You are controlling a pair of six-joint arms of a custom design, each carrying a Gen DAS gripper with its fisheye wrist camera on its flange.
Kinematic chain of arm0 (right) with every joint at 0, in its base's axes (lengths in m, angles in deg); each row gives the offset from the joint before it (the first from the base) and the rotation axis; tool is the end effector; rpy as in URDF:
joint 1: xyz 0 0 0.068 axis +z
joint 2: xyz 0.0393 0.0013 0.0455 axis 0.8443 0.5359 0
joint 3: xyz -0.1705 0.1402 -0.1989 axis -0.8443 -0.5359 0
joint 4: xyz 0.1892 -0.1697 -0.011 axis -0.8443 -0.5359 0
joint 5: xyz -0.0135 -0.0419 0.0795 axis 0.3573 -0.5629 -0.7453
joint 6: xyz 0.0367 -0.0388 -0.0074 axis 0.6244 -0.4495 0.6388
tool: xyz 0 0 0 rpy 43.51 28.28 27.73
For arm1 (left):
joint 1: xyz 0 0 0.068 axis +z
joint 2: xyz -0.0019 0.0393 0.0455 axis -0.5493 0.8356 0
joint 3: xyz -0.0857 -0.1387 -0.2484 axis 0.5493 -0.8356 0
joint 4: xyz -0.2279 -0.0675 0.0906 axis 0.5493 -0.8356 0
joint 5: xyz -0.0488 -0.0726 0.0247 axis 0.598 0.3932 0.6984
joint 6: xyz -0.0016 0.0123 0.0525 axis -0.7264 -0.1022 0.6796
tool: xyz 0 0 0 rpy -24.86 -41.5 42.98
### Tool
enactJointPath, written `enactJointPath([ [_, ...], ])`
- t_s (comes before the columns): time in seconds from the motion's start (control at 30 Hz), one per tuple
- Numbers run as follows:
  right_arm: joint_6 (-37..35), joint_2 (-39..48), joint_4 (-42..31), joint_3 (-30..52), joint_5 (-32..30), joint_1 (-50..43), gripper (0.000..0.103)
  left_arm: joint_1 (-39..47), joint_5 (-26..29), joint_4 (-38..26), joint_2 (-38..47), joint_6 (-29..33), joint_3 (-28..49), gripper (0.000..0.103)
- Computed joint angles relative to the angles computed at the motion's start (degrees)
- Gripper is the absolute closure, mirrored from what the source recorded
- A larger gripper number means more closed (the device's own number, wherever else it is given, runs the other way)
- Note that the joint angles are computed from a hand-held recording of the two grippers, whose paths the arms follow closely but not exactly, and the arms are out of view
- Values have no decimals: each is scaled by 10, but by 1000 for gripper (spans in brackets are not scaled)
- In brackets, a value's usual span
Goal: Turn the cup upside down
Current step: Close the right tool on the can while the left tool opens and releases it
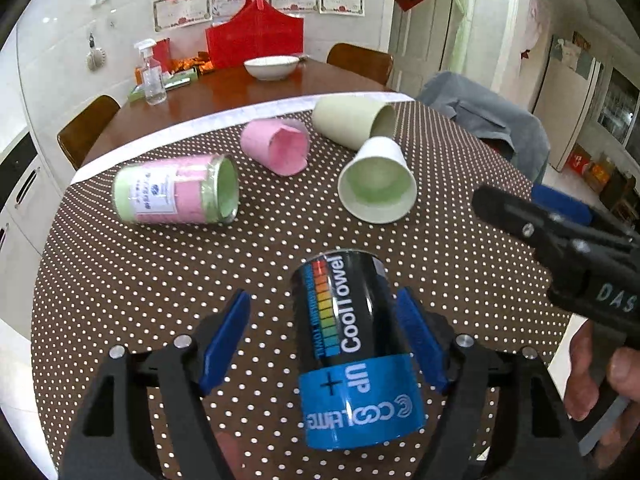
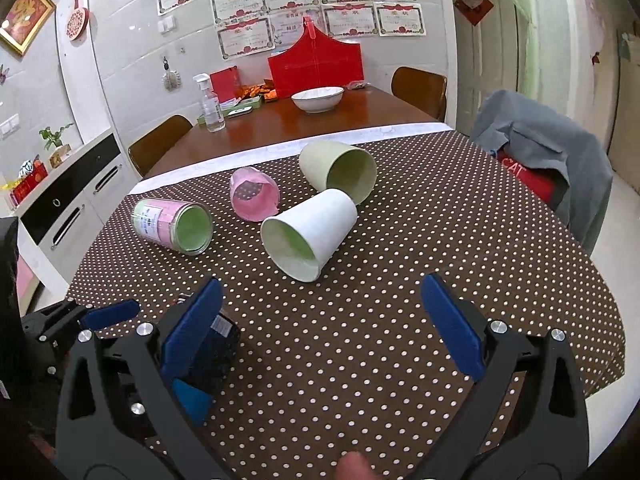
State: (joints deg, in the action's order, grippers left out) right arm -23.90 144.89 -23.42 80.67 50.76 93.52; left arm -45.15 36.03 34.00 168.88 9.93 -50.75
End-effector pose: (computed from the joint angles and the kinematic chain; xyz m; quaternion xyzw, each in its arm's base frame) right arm 0.2107 0.1280 0.0975 0.1607 0.8781 0.0164 0.4503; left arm 0.2933 -0.0725 0.0866 0.2857 0.8889 -0.1292 0.3340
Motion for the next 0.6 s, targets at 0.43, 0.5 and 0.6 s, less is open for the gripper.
enactJointPath([
  [0.43,22,-29,-40,26,-25,23,6,52,-19,135,-117,8,-98,19],
  [0.5,22,-33,-56,37,-21,31,6,58,-28,174,-127,7,-114,18],
  [0.6,26,-38,-85,56,-18,41,6,74,-20,175,-145,4,-119,18],
])
